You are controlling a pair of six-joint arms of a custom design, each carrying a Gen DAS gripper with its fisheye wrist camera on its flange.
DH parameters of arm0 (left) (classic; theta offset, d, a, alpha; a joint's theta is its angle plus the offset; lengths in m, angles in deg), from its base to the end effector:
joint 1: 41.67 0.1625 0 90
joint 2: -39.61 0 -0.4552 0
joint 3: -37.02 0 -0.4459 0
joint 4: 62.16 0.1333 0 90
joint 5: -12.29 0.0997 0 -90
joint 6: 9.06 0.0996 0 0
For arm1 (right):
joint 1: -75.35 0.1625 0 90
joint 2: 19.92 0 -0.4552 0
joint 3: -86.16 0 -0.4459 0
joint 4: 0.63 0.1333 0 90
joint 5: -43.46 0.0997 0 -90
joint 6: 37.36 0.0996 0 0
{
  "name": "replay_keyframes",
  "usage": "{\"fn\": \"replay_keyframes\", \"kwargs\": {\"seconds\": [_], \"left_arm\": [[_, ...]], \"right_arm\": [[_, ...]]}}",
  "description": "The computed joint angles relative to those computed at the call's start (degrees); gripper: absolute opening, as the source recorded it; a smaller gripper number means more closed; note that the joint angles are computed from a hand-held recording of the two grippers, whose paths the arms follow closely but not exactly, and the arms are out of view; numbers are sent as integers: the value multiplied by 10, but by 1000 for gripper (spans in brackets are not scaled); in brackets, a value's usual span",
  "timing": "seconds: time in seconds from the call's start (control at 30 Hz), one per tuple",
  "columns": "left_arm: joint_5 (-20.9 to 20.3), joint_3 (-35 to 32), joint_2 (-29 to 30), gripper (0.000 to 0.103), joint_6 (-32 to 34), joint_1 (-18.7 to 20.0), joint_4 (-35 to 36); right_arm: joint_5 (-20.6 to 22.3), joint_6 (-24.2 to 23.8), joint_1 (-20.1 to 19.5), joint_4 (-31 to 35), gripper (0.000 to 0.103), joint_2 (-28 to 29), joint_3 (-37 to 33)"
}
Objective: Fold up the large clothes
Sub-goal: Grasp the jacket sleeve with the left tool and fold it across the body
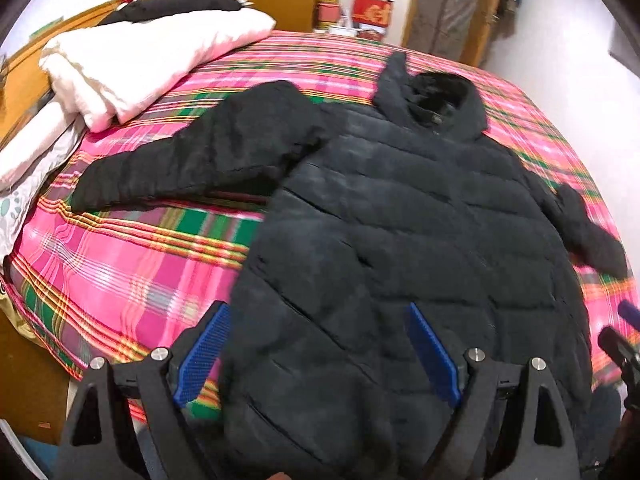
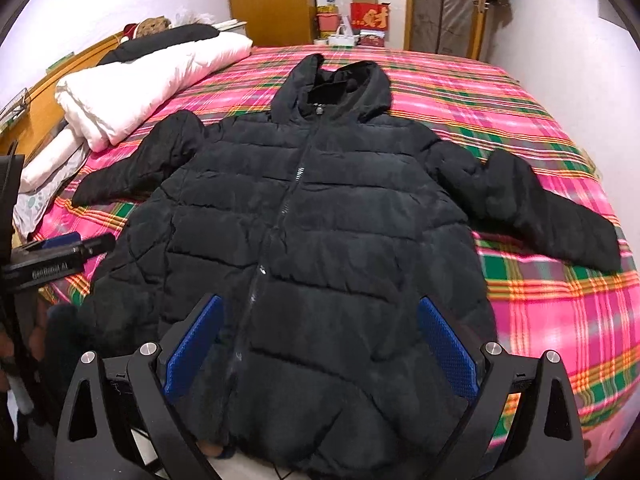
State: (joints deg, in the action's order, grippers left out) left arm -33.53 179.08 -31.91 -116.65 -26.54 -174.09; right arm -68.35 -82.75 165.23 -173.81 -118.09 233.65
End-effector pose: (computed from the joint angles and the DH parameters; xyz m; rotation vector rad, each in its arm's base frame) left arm -0.2417 -0.2753 0.0518 -0.2288 2.1867 -0.8985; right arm 0.0955 -0.3605 0.2537 0.8341 -2.3846 0.5200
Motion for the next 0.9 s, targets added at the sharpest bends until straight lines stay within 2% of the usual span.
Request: {"fn": "replay_keyframes", "kwargs": {"seconds": [0.17, 0.27, 0.33, 0.5, 0.57, 0.73, 0.9], "left_arm": [[36, 40, -82, 89, -29, 42, 32], [55, 58, -131, 83, -38, 77, 58], [66, 71, -159, 74, -27, 106, 49], [90, 99, -218, 72, -8, 185, 22], [100, 116, -235, 72, 22, 211, -24], [127, 136, -255, 72, 52, 270, -89], [167, 169, -275, 72, 90, 307, -200]], "right_arm": [[-19, 7, 22, -39, 98, 83, -29], [-27, 9, 32, -56, 98, 125, -45], [-32, 9, 35, -66, 98, 149, -55], [-44, 10, 40, -89, 98, 206, -81], [-51, 10, 41, -94, 98, 224, -91], [-62, 10, 36, -102, 98, 256, -110], [-71, 10, 31, -111, 98, 284, -127]]}}
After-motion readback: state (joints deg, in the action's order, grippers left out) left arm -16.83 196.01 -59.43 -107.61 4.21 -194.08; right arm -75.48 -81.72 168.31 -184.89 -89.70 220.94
